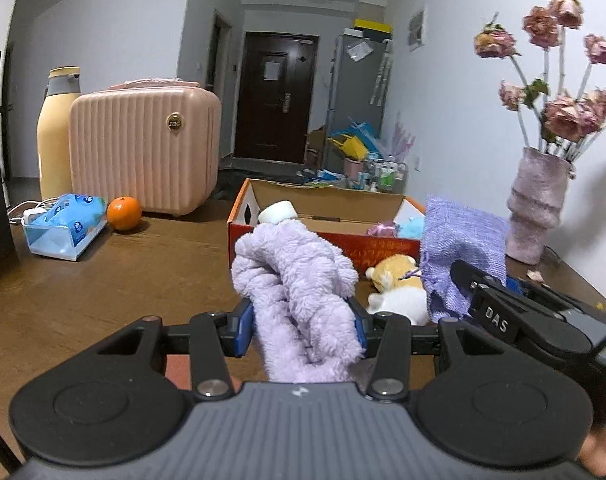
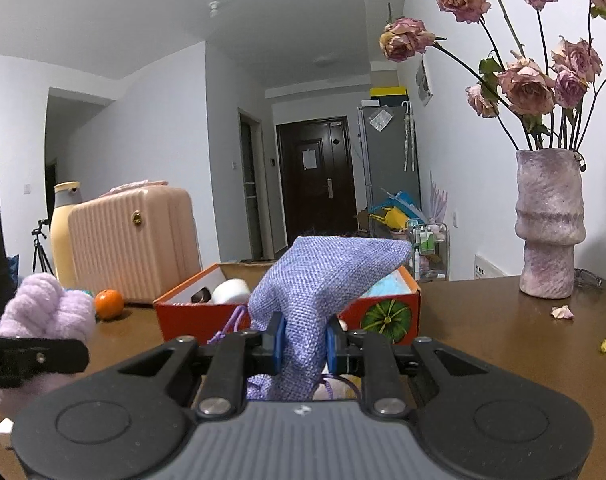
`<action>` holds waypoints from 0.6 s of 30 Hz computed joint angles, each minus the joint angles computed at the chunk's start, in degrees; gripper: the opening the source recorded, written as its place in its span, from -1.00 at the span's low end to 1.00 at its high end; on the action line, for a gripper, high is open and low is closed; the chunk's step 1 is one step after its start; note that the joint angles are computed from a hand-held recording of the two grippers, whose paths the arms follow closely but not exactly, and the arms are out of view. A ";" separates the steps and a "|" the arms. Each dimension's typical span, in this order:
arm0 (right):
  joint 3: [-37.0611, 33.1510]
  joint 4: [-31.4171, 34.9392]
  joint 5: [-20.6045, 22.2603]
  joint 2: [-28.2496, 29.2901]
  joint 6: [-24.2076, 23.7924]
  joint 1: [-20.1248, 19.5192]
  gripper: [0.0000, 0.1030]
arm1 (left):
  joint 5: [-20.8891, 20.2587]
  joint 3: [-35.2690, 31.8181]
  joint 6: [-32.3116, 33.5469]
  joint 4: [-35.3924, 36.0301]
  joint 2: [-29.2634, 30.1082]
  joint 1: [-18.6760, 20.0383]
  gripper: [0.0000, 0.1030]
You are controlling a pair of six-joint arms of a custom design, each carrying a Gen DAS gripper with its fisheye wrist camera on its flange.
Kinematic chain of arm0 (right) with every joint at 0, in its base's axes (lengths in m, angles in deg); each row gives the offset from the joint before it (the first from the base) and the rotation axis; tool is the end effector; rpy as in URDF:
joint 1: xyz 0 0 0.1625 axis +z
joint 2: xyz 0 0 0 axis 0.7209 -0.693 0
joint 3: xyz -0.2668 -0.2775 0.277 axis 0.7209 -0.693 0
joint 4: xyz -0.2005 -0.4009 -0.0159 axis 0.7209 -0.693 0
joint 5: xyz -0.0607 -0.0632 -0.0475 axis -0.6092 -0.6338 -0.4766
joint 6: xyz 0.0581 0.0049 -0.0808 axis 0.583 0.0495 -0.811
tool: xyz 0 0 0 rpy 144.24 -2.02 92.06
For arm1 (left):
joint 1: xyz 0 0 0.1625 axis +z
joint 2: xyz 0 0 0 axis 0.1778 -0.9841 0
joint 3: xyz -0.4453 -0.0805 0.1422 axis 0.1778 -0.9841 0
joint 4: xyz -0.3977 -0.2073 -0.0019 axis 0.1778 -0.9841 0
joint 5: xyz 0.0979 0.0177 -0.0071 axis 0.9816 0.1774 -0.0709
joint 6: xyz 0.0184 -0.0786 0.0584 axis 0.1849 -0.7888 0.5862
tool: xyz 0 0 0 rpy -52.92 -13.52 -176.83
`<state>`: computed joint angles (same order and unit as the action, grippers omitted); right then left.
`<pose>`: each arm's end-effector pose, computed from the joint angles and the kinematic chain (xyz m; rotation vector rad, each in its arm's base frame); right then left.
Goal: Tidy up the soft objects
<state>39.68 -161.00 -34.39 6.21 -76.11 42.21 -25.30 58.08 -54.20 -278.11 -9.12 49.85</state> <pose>0.0899 -0.8053 0.1717 0.4106 -1.8887 1.6456 -0.2586 -0.8130 0.0780 0.8222 2.2996 -1.2436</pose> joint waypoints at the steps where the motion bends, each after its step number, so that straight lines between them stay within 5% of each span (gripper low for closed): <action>1: -0.59 0.44 0.26 0.08 0.23 -0.16 -0.63 | 0.22 -1.07 -0.58 0.48 0.62 -0.08 -0.11; 18: -10.48 7.45 3.37 2.36 2.45 -1.60 -0.63 | 2.93 -21.32 -3.70 5.82 12.20 -0.69 -0.11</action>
